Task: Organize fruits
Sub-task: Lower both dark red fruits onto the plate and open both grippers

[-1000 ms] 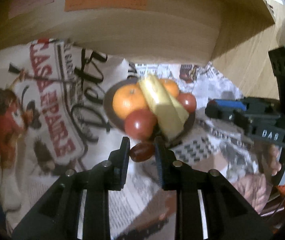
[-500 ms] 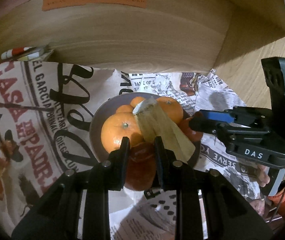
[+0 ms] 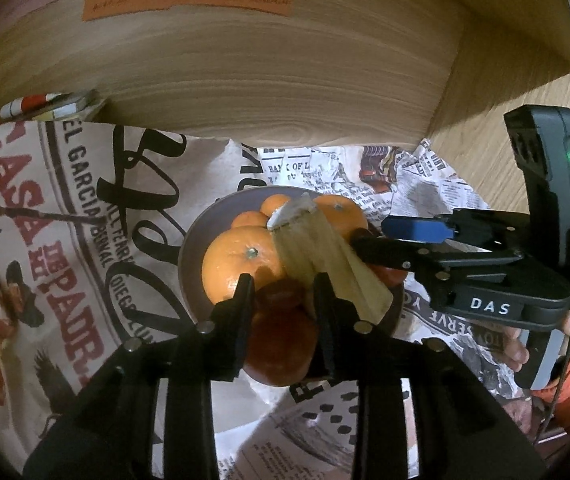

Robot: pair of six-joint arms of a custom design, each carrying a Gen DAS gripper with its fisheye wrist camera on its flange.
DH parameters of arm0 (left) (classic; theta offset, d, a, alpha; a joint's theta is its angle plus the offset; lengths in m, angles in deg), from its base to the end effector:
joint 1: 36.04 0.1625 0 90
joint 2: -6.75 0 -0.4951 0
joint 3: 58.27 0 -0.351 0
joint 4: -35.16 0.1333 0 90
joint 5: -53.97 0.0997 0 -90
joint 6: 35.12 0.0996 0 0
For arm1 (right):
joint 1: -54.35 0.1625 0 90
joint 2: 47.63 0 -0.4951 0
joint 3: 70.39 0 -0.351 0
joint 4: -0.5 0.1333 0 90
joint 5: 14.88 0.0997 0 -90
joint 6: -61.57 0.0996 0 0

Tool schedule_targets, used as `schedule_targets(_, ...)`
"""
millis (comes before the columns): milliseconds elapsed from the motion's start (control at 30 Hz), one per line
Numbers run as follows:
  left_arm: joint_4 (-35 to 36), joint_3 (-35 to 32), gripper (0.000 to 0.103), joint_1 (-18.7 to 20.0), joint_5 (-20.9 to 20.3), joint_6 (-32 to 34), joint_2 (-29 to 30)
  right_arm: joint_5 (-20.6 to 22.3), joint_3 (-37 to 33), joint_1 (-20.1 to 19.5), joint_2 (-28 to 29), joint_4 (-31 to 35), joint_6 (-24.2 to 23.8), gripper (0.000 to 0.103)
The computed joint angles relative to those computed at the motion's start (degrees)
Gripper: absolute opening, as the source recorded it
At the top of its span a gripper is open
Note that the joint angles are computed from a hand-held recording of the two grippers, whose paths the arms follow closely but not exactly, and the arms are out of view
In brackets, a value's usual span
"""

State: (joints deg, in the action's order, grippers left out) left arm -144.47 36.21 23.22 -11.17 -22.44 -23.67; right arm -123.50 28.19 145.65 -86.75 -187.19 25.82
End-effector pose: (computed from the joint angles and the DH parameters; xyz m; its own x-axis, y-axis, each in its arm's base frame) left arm -0.2121 -0.6993 0.0591 -0.7501 0.4705 -0.4647 0.6414 0.6888 -0.3378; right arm 0.1173 -0.6967 0.1601 -0.7621 -0.3160 0.5651 -0.5706 0.7402 -0.3557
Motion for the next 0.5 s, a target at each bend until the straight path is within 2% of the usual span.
schedule_targets(200, -4.15, 2.67, 0.031, -0.83, 0.84, -1.04, -1.5, 0.85, 2.09, 0.51, -1.2, -3.43, -0.08, 0.037)
schedule_targets(367, -14.28, 7.56, 0.031, -3.39, 4.04, -0.04, -3.59, 3.09, 5.66, 1.42, -3.31, -9.1, 0.0, 0.037)
schedule_targets(500, -23.94, 12.3, 0.031, -6.27, 6.92, 1.8, -5.21, 5.18, 10.41, 2.71, -5.53, -16.28, -0.55, 0.037)
